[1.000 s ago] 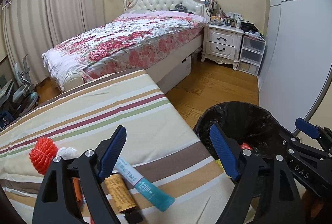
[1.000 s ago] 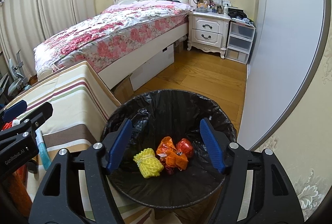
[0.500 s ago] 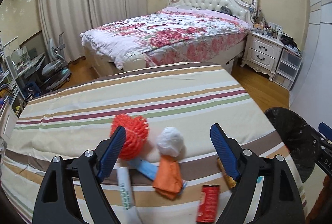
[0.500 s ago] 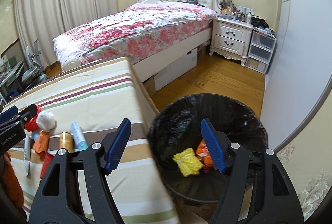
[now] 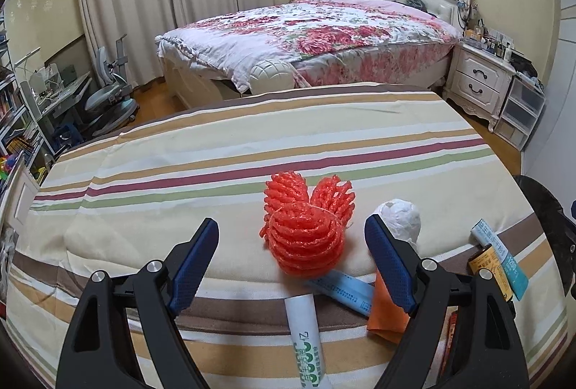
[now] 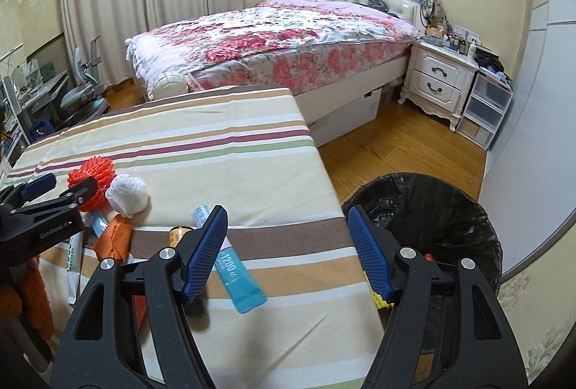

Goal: Collect trash
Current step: 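Grasp the orange foam net with the left tool, then grasp the white ball with the right tool while the left tool holds the orange net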

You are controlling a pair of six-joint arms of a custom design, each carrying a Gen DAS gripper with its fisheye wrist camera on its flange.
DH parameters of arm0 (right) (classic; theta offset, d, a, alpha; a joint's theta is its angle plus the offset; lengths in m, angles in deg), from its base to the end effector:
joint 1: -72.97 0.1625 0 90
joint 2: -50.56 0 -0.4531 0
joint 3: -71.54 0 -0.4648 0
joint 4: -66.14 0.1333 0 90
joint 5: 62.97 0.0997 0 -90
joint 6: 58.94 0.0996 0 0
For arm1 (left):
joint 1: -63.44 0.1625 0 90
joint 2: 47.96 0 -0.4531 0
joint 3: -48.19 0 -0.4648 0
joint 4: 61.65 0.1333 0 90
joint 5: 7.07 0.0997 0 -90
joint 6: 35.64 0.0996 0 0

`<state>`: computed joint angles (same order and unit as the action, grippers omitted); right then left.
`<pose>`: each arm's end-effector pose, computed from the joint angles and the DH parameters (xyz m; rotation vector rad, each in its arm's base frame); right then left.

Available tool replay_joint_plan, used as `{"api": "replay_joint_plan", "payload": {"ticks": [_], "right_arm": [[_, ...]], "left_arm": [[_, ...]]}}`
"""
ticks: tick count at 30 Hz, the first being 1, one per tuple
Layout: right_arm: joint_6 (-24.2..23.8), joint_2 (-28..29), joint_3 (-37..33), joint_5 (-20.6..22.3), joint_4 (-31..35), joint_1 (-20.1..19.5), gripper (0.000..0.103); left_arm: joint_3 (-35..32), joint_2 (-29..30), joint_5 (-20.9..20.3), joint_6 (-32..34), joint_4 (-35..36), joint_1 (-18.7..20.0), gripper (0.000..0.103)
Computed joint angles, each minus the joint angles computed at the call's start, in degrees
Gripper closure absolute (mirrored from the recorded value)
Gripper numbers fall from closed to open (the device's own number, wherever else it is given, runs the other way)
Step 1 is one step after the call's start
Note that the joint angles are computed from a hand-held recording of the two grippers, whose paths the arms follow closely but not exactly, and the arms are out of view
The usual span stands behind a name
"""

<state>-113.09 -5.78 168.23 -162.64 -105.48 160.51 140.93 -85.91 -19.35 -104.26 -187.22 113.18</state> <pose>0.0845 -0.7494 0.2307 1.0416 -2.3372 0.7454 -0.2844 -0.6927 0.0086 -0.2125 1.8907 -1.0501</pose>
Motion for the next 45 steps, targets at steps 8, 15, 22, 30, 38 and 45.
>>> {"api": "replay_joint_plan", "payload": {"ticks": [8, 15, 22, 30, 38, 45], "right_arm": [[-0.44, 0.31, 0.65, -0.75, 0.64, 0.44, 0.035], [-0.71, 0.32, 1.32, -0.75, 1.21, 1.09, 0.035], [-1.74, 0.35, 2.57, 0.03, 1.5, 2.28, 0.035], [-2.52, 1.86, 3.12, -0.04, 3.23, 4.27, 0.035], [-3.11, 4.54, 2.2, -2.18, 4.6, 6.29, 0.036], [-3.35, 6.64, 1.04, -5.58, 6.0, 7.1, 0.055]], "left_arm": [[0.66, 0.71, -4.26, 13.91, -14.38, 1.62, 0.054], [2.93, -0.35, -3.01, 15.13, -18.17, 0.7, 0.057], [7.95, -5.7, -0.47, 0.69, -5.81, -0.7, 0.057], [12.94, -13.28, -1.08, -28.19, 21.65, -1.88, 0.057], [15.99, -18.06, -3.25, -47.95, 39.7, -2.65, 0.057], [17.2, -20.08, -4.68, -56.79, 46.81, -2.61, 0.057]]}}
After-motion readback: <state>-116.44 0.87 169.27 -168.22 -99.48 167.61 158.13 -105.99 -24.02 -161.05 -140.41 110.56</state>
